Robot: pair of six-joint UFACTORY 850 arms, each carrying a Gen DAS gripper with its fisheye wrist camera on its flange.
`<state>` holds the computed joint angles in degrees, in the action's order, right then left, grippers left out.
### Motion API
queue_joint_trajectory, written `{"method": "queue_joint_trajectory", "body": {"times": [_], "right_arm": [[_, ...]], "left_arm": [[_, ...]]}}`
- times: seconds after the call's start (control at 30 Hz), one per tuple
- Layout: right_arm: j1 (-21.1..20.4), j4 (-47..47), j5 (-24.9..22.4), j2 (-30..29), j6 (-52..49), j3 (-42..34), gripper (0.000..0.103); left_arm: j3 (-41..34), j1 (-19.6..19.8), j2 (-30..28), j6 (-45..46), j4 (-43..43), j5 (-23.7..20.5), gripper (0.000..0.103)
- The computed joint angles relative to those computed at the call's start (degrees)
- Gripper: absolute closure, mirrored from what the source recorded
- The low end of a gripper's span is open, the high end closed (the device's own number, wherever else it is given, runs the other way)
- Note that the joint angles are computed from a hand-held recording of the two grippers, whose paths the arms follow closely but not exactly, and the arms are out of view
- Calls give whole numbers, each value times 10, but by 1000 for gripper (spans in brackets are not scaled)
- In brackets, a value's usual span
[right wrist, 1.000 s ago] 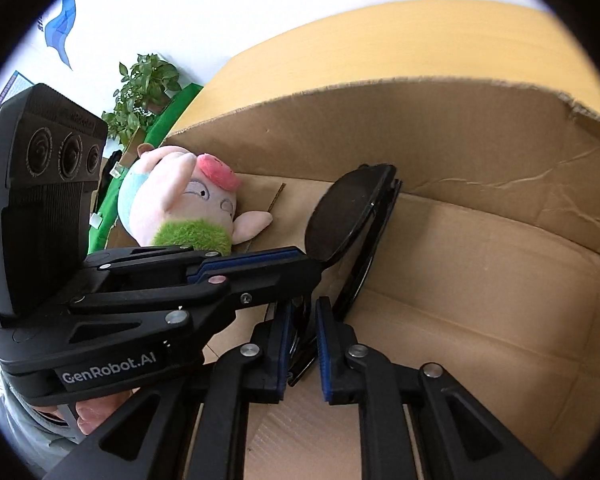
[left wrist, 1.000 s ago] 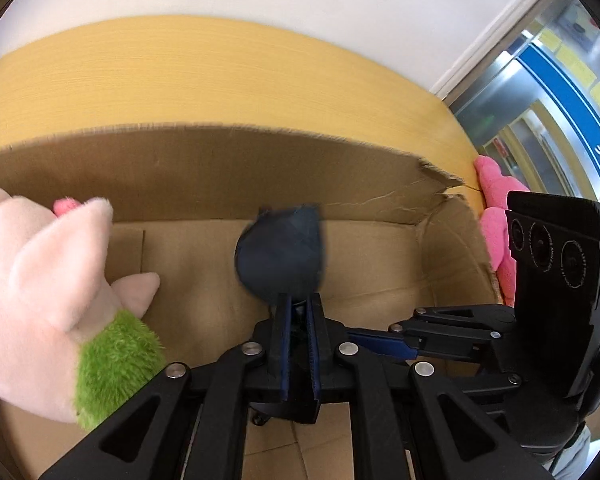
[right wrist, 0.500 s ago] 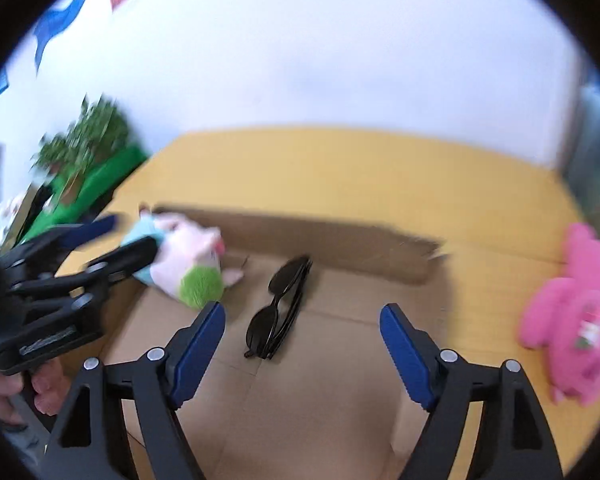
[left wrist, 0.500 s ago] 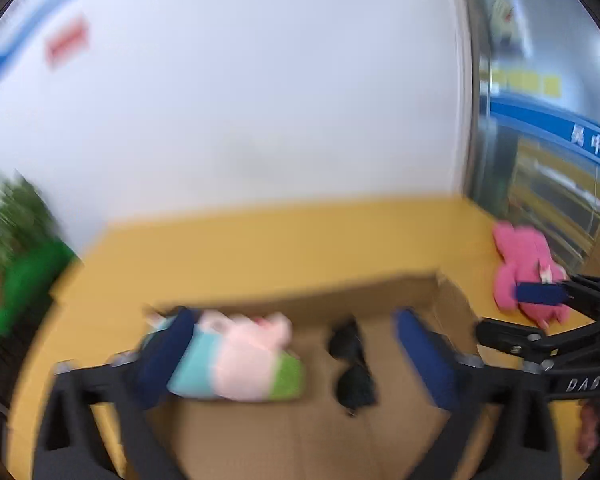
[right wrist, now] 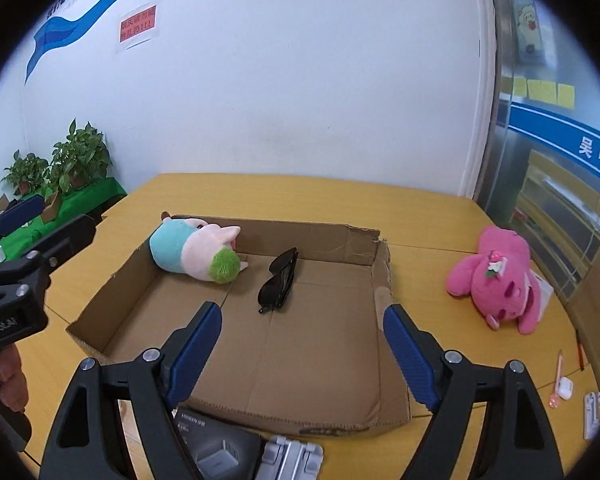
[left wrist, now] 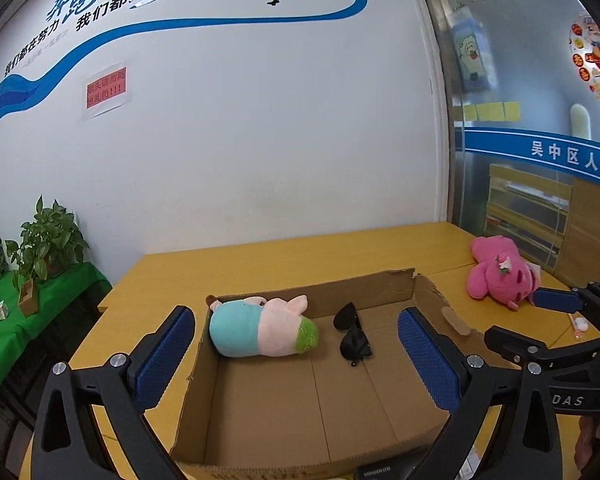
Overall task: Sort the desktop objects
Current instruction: 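Open the grippers to drop the sunglasses into the box, then move the left gripper to the black UGREEN charger box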
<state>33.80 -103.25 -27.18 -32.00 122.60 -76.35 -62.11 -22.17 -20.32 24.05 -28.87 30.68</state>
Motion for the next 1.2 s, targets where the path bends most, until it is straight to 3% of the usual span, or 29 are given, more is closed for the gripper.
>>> {"method": "queue_joint_trajectory", "body": {"times": [0.43,0.6,0.7,0.83,1.0,1.2], "right_arm": [[40,7,-17,31,6,46,20],[45,-72,-9,37,71,75,20],[45,-30,16,24,7,63,20],[51,28,9,6,-77,41,20],[29,-73,52,18,86,69,20],[18,-134,48,20,162,93,20]], "left_arm": [[96,-1,61,-55,29,17,0],[108,2,63,-41,-26,12,0],[137,19,69,-128,14,27,0],[157,49,66,-215,77,12,0],[135,63,37,-200,91,-24,0],[96,53,-4,-175,95,-54,0]]}}
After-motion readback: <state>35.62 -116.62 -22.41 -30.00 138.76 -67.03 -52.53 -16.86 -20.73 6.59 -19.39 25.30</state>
